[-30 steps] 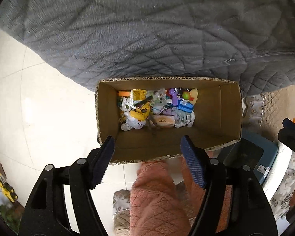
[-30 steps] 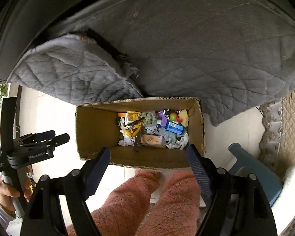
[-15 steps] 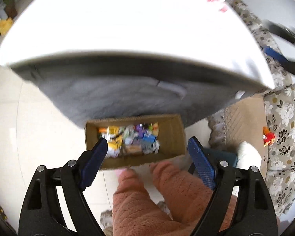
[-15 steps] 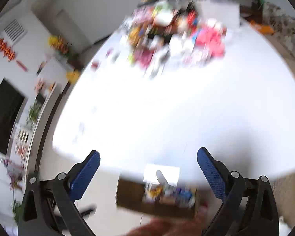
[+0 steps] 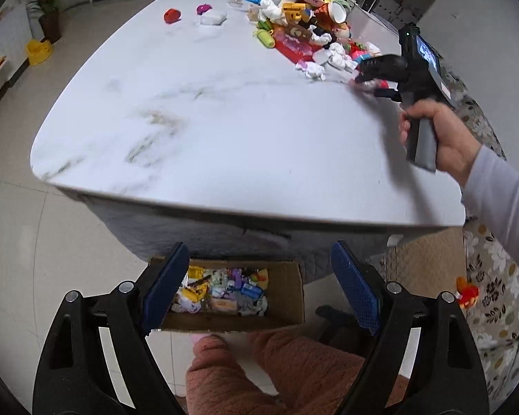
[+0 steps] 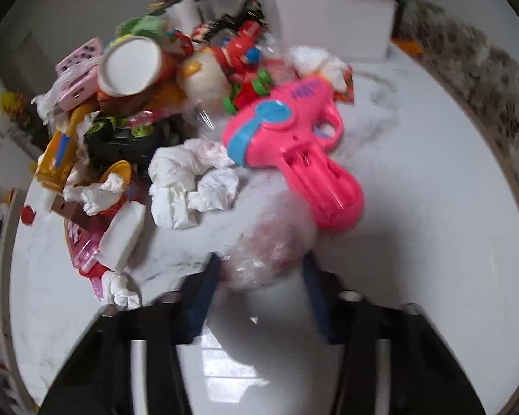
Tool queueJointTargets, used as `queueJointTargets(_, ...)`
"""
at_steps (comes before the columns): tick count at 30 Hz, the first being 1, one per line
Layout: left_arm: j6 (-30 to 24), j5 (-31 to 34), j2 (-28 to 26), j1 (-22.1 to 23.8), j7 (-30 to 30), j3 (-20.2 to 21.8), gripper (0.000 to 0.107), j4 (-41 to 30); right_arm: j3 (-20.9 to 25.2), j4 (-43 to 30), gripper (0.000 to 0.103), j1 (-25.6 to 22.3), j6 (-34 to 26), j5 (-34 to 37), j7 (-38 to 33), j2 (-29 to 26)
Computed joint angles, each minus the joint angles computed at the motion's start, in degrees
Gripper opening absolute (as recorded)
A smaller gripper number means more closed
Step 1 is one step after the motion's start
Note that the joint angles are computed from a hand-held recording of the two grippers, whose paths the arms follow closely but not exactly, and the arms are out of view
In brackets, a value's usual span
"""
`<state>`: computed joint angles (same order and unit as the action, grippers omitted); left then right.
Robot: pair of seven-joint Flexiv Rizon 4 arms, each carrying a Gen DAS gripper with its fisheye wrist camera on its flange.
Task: Collect trash
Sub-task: 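Grasp the clear crumpled plastic bag with the right tool, then grasp the yellow plastic toy cart with the left tool while the right tool holds the bag, then carry the bag and yellow toy over the cardboard box and open both tools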
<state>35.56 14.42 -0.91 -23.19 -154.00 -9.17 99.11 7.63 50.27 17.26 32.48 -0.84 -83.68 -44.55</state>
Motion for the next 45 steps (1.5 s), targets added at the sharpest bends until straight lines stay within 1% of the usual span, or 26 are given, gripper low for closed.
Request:
queueJointTargets(2, -0.8, 0.4, -1.3, 0.4, 0.6, 0.0, 0.082, -1.9, 1.8, 0.4, 0.036, -1.2, -0.6, 1.7, -3.3, 0.8)
queueJointTargets(4, -0.5, 0.7, -3.1, 0.7, 1.3, 0.3, 0.082, -3.8, 3.4, 3.7, 0.035, -3.1, 0.7, 4.3, -7.3, 3.6)
queueJointTargets(7, -2.2, 0.8, -6.2, 0.9, 3.2, 0.9, 0.082, -7.7, 5.3, 9.0, 0.035, -6.4, 1.0, 9.0, -11.6, 8.6)
queueJointTargets(10, -1.8, -0.3, -9.3, 1.2, 4.9, 2.1, 0.082, -10.7, 6.7, 16.7, 0.035, -10.5, 1.7, 14.3, -17.1, 15.6)
queueJointTargets(13, -2.2, -0.4, -13.3, 1.8, 8.1, 3.5, 0.082, -15.6, 6.3, 21.5, 0.035, -13.4, -0.3, 18.9, -20.2, 20.5)
queueJointTargets(15, -2.3, -0.5, -16.4, 2.4, 10.1, 4.6, 0.082, -20.0, 5.5, 22.2, 0.035, -14.4, -2.2, 21.4, -20.8, 21.9)
queueJointTargets(18, 1.1, -1.2, -20.9, 4.0, 13.3, 6.7, 0.082, -26.1, 4.3, 24.2, 0.035, -15.1, -2.3, 23.6, -21.7, 24.4)
queueJointTargets(20, 1.7, -1.4, -23.6, 4.7, 14.0, 8.4, 0.082, -30.5, 3.7, 24.0, 0.035, -14.8, -2.2, 24.4, -22.1, 24.8)
queueJointTargets(21, 3.4, -2.7, -25.1, 5.9, 14.5, 8.8, 0.082, -32.4, 3.5, 23.9, 0.035, -15.0, -2.5, 24.9, -22.5, 25.1)
queueJointTargets(23, 4.0, -4.6, -28.5, 7.2, 14.4, 9.9, 0.082, -37.0, 3.1, 24.2, 0.036, -14.8, -1.9, 25.3, -22.9, 25.6)
queueJointTargets(25, 2.2, -6.0, -32.0, 8.0, 14.8, 10.9, 0.082, -42.2, 2.9, 24.1, 0.036, -15.0, -2.3, 26.2, -23.0, 25.9)
queueJointTargets(28, -4.2, -7.2, -37.2, 8.5, 17.1, 11.8, 0.081, -50.5, 2.5, 23.9, 0.036, -15.0, -3.0, 26.6, -23.0, 26.0)
queueJointTargets(30, -6.3, -9.5, -39.6, 9.5, 18.4, 11.4, 0.062, -53.0, 2.4, 23.7, 0.036, -15.2, -3.7, 27.1, -23.1, 26.1)
queueJointTargets(31, -4.5, -11.0, -39.7, 10.3, 18.4, 10.5, 0.055, -52.0, 2.3, 23.8, 0.036, -15.2, -3.7, 27.1, -23.2, 26.3)
queueJointTargets(32, -2.0, -11.5, -38.9, 10.4, 17.2, 10.9, 0.046, -50.1, 2.3, 24.0, 0.036, -15.2, -3.7, 27.1, -23.5, 26.5)
queueJointTargets(33, -1.1, -11.8, -38.3, 10.4, 17.2, 11.1, 0.046, -49.1, 2.3, 23.9, 0.036, -15.1, -3.8, 27.1, -23.6, 26.5)
queueJointTargets(35, 2.4, -13.6, -36.9, 11.1, 18.3, 10.2, 0.045, -46.2, 2.3, 23.8, 0.036, -15.1, -3.9, 27.5, -23.8, 26.6)
queueJointTargets(38, 4.5, -13.8, -33.8, 10.9, 20.2, 10.5, 0.044, -42.8, 2.4, 23.7, 0.036, -14.8, -4.1, 27.8, -24.0, 26.9)
queueJointTargets(41, 9.6, -15.0, -28.4, 10.9, 21.6, 10.0, 0.044, -35.8, 2.8, 23.6, 0.036, -14.6, -4.4, 28.7, -24.5, 27.5)
queueJointTargets(42, 12.3, -15.5, -25.5, 10.9, 22.7, 9.5, 0.044, -31.9, 3.0, 23.5, 0.036, -14.4, -4.8, 29.2, -25.0, 27.8)
queueJointTargets(43, 13.9, -15.9, -23.5, 10.8, 23.8, 9.1, 0.044, -29.2, 3.1, 23.6, 0.036, -14.2, -4.9, 29.4, -25.3, 28.2)
queueJointTargets(45, 15.5, -15.5, -18.2, 9.8, 25.5, 8.9, 0.044, -23.2, 3.5, 24.1, 0.036, -13.7, -5.2, 29.8, -26.4, 29.3)
